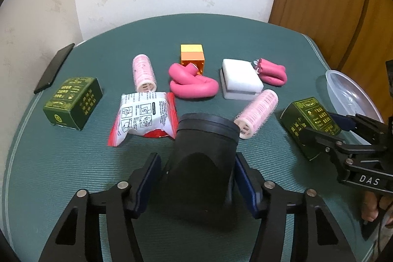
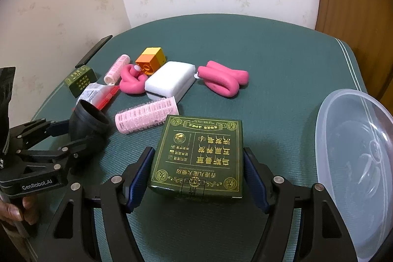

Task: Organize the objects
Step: 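Carry the black nozzle and green box toward the clear plastic bowl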

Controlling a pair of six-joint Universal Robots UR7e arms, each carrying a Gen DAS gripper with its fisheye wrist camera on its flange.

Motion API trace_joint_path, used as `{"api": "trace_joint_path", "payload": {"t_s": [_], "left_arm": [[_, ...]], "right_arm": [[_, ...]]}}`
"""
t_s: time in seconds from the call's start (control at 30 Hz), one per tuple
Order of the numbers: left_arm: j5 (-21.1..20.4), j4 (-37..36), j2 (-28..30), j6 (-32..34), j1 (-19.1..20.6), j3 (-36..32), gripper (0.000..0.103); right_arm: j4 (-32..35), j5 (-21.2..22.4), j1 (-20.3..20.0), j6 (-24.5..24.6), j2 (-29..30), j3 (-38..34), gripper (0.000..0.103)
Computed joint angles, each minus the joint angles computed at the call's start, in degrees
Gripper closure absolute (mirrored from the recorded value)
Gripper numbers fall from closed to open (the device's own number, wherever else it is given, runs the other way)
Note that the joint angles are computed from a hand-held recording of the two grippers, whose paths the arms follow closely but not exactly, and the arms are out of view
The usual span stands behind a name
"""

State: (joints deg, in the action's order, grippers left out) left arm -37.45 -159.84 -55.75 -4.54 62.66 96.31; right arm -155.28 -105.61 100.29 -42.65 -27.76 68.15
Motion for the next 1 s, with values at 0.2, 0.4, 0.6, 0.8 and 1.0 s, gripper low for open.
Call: {"api": "trace_joint_path", "payload": {"t_s": [0.2,0.4,0.6,0.8,1.0], "left_arm": [[2.92,-3.29,0.08,1.35,-0.87,1.19,0.047],[3.89,-4.76,0.17,1.44,-1.26,1.51,0.048],[4.91,-6.48,0.34,1.7,-1.94,2.06,0.052],[4.37,-6.9,0.49,1.35,-2.33,2.28,0.052],[2.87,-7.31,0.08,0.87,-2.37,2.67,0.052]], "right_arm": [[0.05,0.5,-0.08,-0.15,-0.04,-0.26,0.033],[-0.95,1.78,-0.11,-0.23,-0.53,0.42,0.033],[-1.43,2.99,-0.19,-0.11,-0.93,0.93,0.033],[-2.5,3.73,-0.33,-0.38,-1.36,1.64,0.033],[-3.59,4.5,-0.57,-0.72,-1.76,2.29,0.033]]}}
